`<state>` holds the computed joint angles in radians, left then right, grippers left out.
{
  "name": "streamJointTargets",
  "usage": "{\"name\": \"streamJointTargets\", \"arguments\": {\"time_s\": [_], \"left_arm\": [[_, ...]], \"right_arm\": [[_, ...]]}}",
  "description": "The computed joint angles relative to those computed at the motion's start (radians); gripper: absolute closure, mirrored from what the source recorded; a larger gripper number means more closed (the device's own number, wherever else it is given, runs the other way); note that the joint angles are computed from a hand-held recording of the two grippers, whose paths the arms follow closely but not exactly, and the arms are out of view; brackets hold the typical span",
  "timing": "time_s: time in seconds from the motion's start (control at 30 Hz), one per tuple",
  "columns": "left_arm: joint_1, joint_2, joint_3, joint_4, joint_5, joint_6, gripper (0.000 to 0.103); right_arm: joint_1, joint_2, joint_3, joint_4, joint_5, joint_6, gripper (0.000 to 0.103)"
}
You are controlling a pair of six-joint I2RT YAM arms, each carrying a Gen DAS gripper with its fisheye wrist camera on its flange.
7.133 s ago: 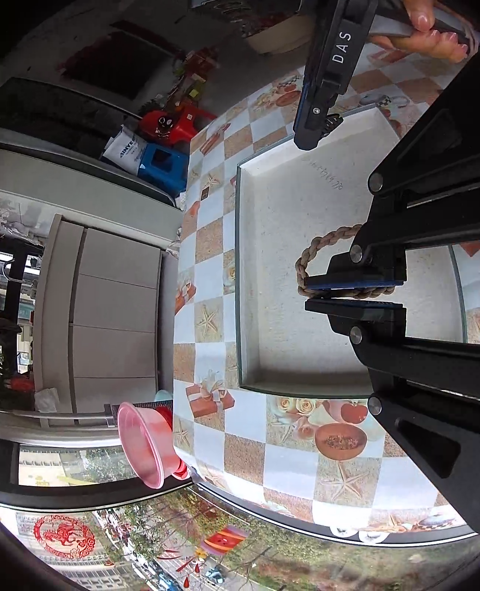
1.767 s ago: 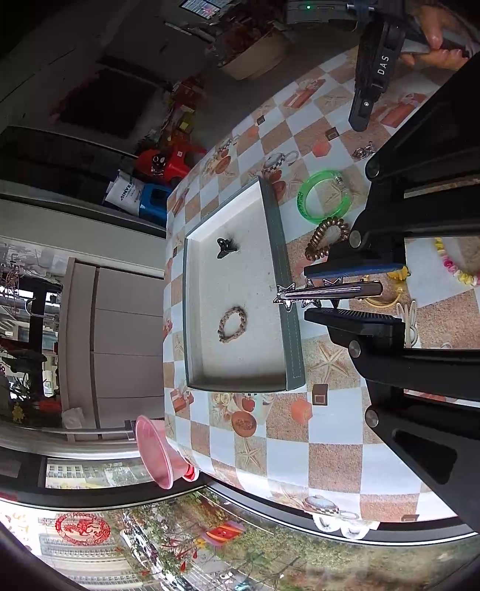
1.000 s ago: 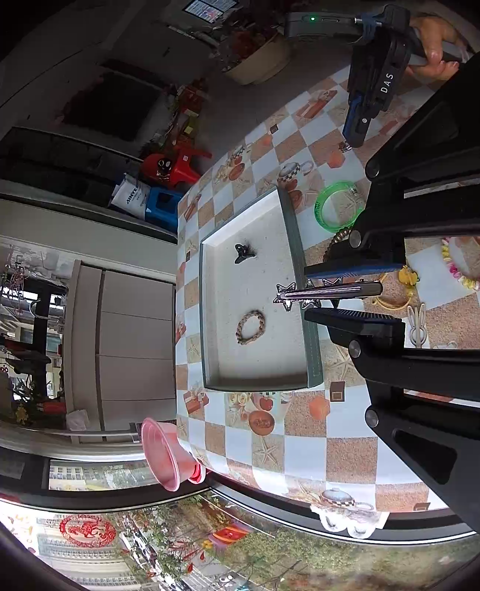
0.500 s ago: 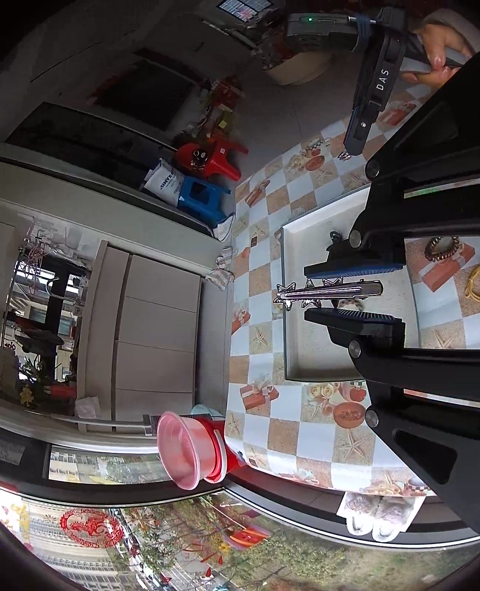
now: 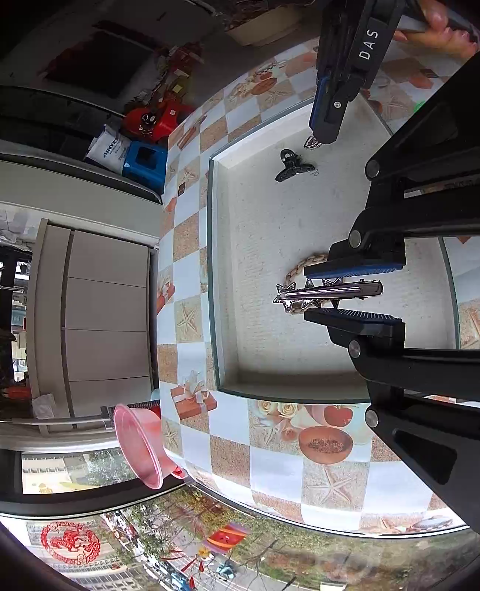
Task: Organize jewelry
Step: 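Carry the barrette with the left tool while the right tool carries the heart pendant into the tray, then open the right tool beside the claw clip while the left tool releases the barrette beside the bracelet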
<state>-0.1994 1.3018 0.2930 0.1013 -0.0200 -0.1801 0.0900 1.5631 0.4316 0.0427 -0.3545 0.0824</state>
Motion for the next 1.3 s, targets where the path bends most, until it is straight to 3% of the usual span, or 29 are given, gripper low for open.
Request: {"name": "streamJointTargets", "arguments": {"time_s": [0.2, 0.33, 0.67, 0.7, 0.73, 0.77, 0.8, 1.0, 1.2, 1.23, 1.27, 1.3], "left_arm": [[-0.077, 0.220, 0.009, 0.175, -0.109, -0.001, 0.074], [-0.082, 0.337, 0.039, 0.233, -0.139, -0.017, 0.074], [-0.114, 0.422, 0.036, 0.321, -0.212, -0.023, 0.073], [-0.110, 0.419, 0.038, 0.311, -0.209, -0.027, 0.073], [-0.106, 0.414, 0.042, 0.298, -0.204, -0.035, 0.073], [-0.100, 0.404, 0.039, 0.291, -0.198, -0.042, 0.073], [-0.096, 0.392, 0.033, 0.290, -0.194, -0.045, 0.073], [-0.098, 0.307, -0.003, 0.279, -0.199, -0.043, 0.073], [-0.119, 0.193, -0.032, 0.229, -0.210, -0.051, 0.071], [-0.123, 0.167, -0.038, 0.215, -0.211, -0.055, 0.045], [-0.132, 0.131, -0.052, 0.199, -0.225, -0.069, 0.000], [-0.142, 0.085, -0.076, 0.202, -0.247, -0.087, 0.000]], "right_arm": [[-0.006, 0.178, 0.029, 0.125, 0.044, -0.012, 0.087], [-0.005, 0.245, 0.057, 0.181, 0.063, -0.006, 0.087], [0.016, 0.252, 0.045, 0.248, 0.098, 0.010, 0.085], [0.015, 0.252, 0.047, 0.245, 0.092, 0.014, 0.083], [0.009, 0.250, 0.047, 0.241, 0.072, 0.015, 0.071], [0.003, 0.249, 0.047, 0.243, 0.054, 0.021, 0.052], [-0.002, 0.240, 0.039, 0.251, 0.044, 0.025, 0.048], [-0.015, 0.141, -0.007, 0.242, 0.016, 0.045, 0.046], [-0.048, 0.011, -0.054, 0.191, -0.014, 0.068, 0.036], [-0.055, -0.015, -0.062, 0.178, -0.020, 0.068, 0.034], [-0.059, -0.045, -0.073, 0.166, -0.025, 0.067, 0.033], [-0.062, -0.076, -0.083, 0.152, -0.028, 0.064, 0.032]]}}
